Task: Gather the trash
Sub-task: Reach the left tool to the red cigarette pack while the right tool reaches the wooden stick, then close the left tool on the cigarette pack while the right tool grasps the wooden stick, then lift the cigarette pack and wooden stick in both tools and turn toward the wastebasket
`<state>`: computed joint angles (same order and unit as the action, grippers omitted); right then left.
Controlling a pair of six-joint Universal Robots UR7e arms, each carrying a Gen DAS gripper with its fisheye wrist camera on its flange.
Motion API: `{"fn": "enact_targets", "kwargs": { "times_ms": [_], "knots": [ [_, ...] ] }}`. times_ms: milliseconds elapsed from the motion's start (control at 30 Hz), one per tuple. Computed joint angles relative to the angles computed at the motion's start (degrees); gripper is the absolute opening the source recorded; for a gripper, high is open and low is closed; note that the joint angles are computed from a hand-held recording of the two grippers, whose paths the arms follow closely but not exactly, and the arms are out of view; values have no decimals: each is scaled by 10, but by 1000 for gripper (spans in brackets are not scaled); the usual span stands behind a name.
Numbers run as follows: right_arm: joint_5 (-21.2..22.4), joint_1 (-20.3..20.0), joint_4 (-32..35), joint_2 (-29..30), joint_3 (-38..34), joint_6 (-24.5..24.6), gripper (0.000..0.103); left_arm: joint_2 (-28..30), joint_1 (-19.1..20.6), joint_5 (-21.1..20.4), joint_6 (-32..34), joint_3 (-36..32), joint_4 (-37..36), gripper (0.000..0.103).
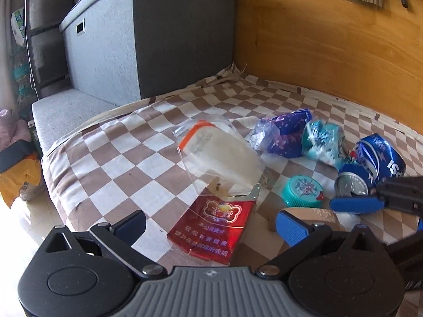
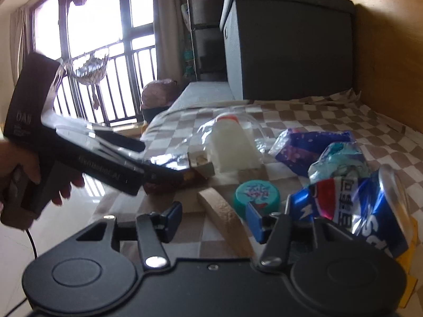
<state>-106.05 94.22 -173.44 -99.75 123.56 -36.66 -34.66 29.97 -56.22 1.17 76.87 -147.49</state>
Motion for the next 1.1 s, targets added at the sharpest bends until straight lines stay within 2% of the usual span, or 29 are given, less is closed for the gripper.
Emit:
{"fn": "enact_targets", "kwargs": {
  "times_ms": [133, 200, 267, 433, 500, 700, 867, 967, 1033, 1100],
  "knots": [
    [-29, 8, 2, 10, -3, -2, 47, 6, 3, 2, 1, -15, 39, 97],
    [-30, 6, 1, 8, -4, 7, 39, 8, 4, 3, 5, -20, 53, 93],
    [-41, 5, -3, 9, -6, 13, 26, 7, 4, 1, 5, -21, 63, 86],
    [-34, 6, 36, -12, -8, -3, 17, -1, 0, 1, -2, -10, 66, 68],
    [-13, 2, 53, -26, -8, -1, 15, -5, -6, 11, -6, -1, 62, 61],
    [8, -4, 122, -56, -16, -1, 15, -36, -27, 34, -68, 38, 79, 60],
    [4, -10, 140, -60, -19, 12, 15, -70, -50, 25, -132, 64, 146, 60],
    [15, -15, 137, -56, -18, 25, 21, -77, -56, 1, -129, 59, 198, 61],
    [6, -14, 125, -49, -16, 34, 24, -72, -58, -5, -117, 49, 218, 69],
    [-12, -10, 106, -38, -14, 42, 26, -66, -56, -9, -99, 38, 224, 73]
  ]
}}
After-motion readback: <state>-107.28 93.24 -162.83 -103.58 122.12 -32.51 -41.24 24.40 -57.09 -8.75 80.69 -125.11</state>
